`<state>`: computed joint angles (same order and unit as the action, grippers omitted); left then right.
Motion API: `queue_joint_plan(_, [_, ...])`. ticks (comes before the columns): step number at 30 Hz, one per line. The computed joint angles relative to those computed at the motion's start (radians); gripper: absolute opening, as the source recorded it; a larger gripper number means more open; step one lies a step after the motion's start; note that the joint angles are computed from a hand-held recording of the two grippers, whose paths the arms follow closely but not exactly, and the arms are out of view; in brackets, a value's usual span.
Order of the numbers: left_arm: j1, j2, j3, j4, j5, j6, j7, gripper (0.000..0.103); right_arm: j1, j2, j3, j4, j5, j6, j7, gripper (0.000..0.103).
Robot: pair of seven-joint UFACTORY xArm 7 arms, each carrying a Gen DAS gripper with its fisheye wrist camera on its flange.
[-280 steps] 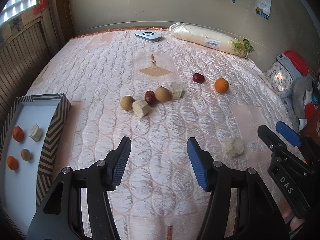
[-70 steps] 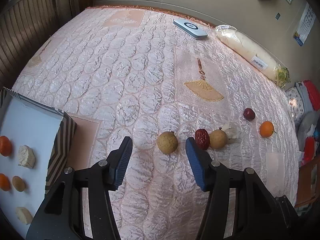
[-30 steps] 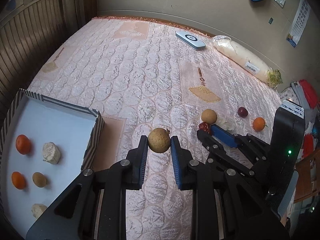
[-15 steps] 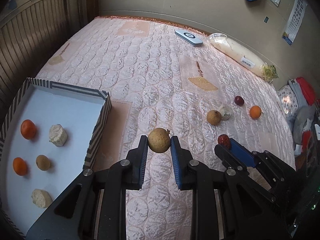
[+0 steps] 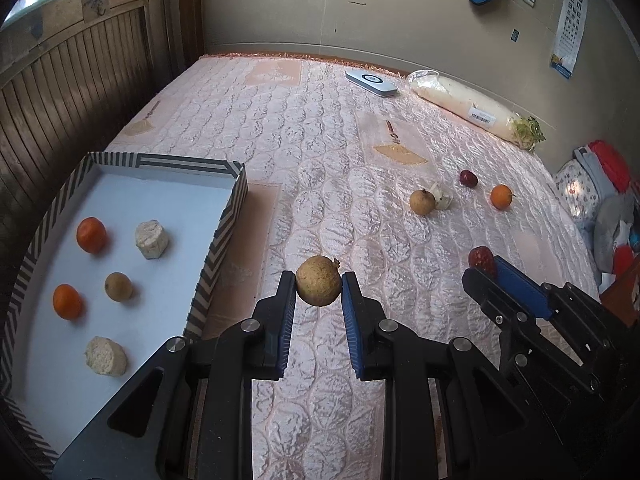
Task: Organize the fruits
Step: 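Carry the tan fruit in the left tool while the right tool carries the date to the tray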
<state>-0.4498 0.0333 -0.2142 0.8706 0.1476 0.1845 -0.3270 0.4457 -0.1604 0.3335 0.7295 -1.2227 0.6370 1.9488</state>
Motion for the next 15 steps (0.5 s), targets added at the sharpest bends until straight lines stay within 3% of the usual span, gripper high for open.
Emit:
queue_joint_plan(10, [0.009,-0.047,-0.006,-0.069,0.078,-0.037,-0.06,0.022,0.034,-0.026,0.032,-0.003,0.059,0.1,0.025,0.018])
queue_joint_plan(15, [0.035,-0.065,-0.01,-0.086,0.225,-0.057,-0.188,0.022,0.04,-0.029,0.042,-0.002,0.071,0.12,0.022,0.018])
